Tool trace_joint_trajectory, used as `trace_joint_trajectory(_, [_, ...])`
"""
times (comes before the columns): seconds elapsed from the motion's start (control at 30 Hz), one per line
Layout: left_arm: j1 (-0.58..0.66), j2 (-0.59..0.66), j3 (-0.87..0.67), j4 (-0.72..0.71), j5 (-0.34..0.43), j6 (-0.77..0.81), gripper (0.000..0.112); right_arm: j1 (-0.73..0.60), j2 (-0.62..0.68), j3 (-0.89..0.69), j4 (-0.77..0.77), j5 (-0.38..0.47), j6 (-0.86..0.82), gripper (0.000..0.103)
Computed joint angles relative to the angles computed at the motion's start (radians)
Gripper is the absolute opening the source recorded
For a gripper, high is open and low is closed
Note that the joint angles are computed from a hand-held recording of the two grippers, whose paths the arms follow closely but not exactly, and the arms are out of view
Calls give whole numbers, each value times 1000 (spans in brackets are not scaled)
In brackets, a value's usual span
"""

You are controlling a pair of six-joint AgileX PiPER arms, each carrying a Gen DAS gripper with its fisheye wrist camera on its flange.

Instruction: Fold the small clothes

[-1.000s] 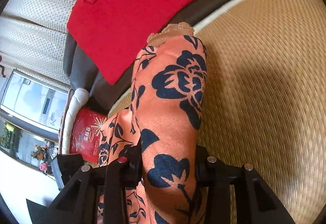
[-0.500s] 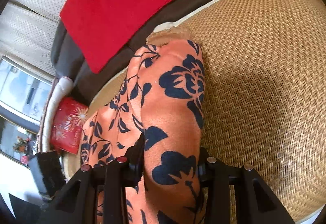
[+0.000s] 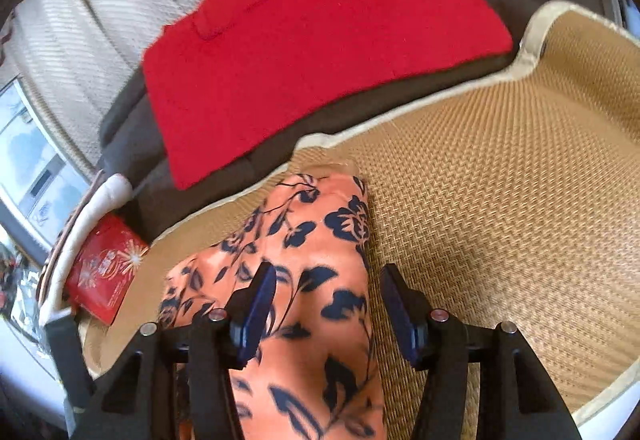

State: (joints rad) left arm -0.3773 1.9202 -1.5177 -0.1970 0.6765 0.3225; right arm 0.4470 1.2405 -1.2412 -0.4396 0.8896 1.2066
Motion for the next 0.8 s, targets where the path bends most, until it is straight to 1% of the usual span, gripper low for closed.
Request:
trace_joint_trajectory(0.03, [-8,-15,26,44,-32,-33,68,38,-13,5,-26,21,15,58])
trace_joint_trajectory(0.07, [-5,-26,40,69,-45,-46,71,61,-33,13,-29,42,12,58])
trace_joint_trajectory(0.13, [-7,-47,87,112,-89,-79,75,110,-47,29,-35,68,31,58])
trace_joint_trajectory(0.2, [-4,-44,106,120,-122,-93,80,129,-38,41,0,80,12,58])
trace_joint_trajectory(0.27, [6,-15,93,105,-139,-82,85,113,16,30,64,101,-43,58])
trace_joint_trajectory(0.37, [33,49,13,24,-97,-37,88,50,71,46,172,70,-120,58])
trace_joint_trajectory(0.4, [41,73,-19,7,-87,-26,89,37,88,41,182,60,-132,58])
trace_joint_trajectory(0.43, [48,91,-46,-6,-75,-12,89,33,108,24,174,61,-141,58])
trace_joint_trajectory(0.53, [61,158,-149,-37,-37,17,89,61,185,-64,74,118,-140,58])
trace_joint_trajectory(0.67, [74,244,-278,-52,-14,16,89,59,272,-150,4,133,-123,58])
trace_joint_trajectory(0.8, [83,232,-264,-68,-16,11,90,58,320,-204,-26,147,-95,58])
